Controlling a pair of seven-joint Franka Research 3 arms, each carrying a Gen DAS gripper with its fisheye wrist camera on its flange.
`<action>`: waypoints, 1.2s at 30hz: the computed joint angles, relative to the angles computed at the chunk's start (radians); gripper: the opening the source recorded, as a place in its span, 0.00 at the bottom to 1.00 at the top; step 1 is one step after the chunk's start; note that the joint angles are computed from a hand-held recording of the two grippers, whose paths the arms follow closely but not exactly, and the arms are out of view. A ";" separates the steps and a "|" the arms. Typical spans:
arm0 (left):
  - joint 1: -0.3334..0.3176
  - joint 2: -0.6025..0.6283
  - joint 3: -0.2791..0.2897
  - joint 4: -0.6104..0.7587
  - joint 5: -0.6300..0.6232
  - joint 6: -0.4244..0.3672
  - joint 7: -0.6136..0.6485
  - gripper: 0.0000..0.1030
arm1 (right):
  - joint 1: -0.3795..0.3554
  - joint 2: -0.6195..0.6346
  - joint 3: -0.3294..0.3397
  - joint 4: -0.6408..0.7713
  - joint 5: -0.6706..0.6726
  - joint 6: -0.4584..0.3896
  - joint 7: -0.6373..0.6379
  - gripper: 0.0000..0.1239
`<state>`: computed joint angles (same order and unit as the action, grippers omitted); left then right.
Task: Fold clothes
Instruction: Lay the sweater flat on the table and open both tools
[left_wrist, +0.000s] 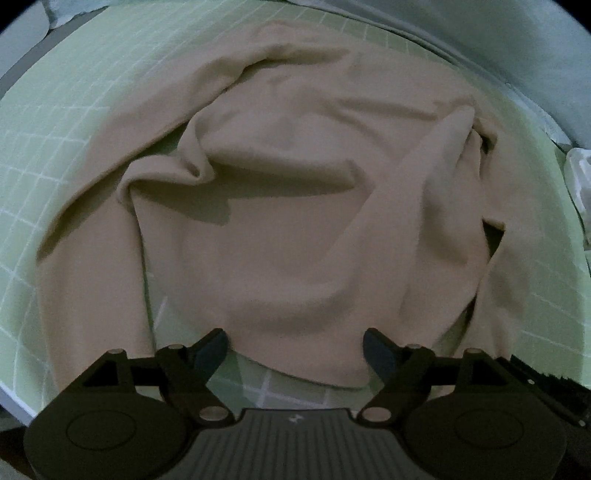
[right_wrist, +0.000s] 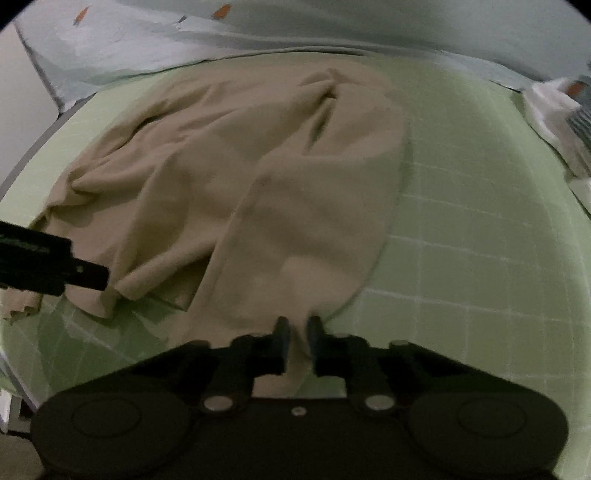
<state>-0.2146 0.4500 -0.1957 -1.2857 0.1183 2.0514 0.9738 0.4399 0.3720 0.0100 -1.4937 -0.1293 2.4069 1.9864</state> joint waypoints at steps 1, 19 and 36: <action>-0.002 -0.007 -0.001 -0.006 -0.001 0.002 -0.005 0.79 | 0.001 -0.013 -0.007 -0.021 -0.009 0.008 0.011 0.06; -0.041 -0.087 -0.006 -0.082 0.055 0.032 -0.066 0.79 | -0.125 -0.115 -0.098 -0.175 -0.352 0.016 0.297 0.11; 0.027 -0.169 0.010 -0.167 0.047 0.076 -0.004 0.84 | -0.107 -0.214 -0.050 -0.293 -0.604 -0.024 0.654 0.83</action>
